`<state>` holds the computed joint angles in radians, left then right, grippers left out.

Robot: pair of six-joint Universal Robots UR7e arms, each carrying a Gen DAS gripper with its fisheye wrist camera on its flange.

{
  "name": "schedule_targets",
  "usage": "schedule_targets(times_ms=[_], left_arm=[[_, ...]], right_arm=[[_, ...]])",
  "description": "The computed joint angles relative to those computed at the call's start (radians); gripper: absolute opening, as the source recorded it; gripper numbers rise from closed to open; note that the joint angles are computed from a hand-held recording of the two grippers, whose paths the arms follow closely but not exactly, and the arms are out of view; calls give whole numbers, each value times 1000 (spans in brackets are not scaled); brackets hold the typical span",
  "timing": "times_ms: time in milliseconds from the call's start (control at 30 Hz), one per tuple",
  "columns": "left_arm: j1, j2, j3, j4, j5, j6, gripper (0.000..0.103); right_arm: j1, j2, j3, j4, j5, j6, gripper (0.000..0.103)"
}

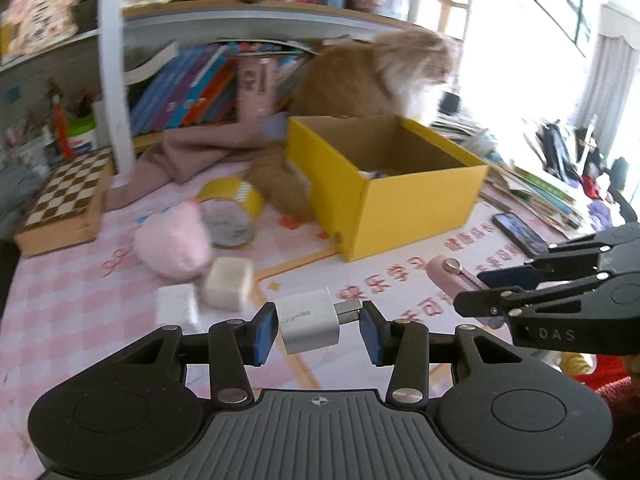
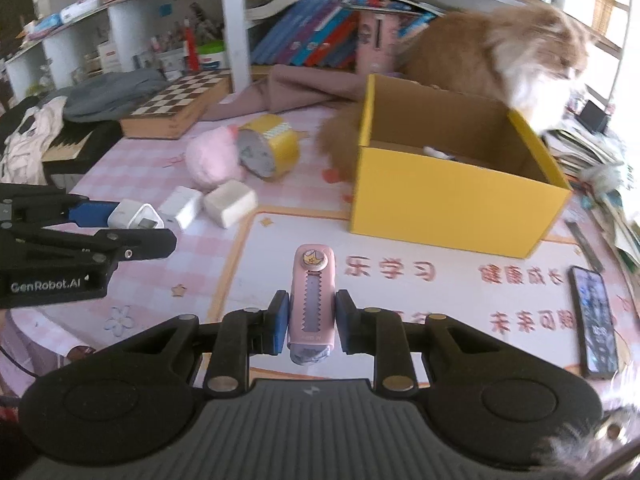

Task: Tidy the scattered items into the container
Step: 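Carry the white charger with left tool while right tool carries pink knife to box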

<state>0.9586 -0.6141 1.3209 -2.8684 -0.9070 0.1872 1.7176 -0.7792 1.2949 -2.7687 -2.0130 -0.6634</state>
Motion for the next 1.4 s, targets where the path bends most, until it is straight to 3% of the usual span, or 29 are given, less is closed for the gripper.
schedule_targets(times_ms=[433,733,1133,1400], left_arm=[[-20,114,-149,90,-62,46,43],[-39,215,-288,131,-68,51,43],[-61,372,-504,184,-43,12,43],[-81,472,-652,171,5,42,43]], right_arm=[[-46,-50,3,1,-12,20,24],[-83,-54,-65,51,12,-21,24],[-141,-26,-226,181,63,-107,24],[-172,8,-338,241,141,-186,24]])
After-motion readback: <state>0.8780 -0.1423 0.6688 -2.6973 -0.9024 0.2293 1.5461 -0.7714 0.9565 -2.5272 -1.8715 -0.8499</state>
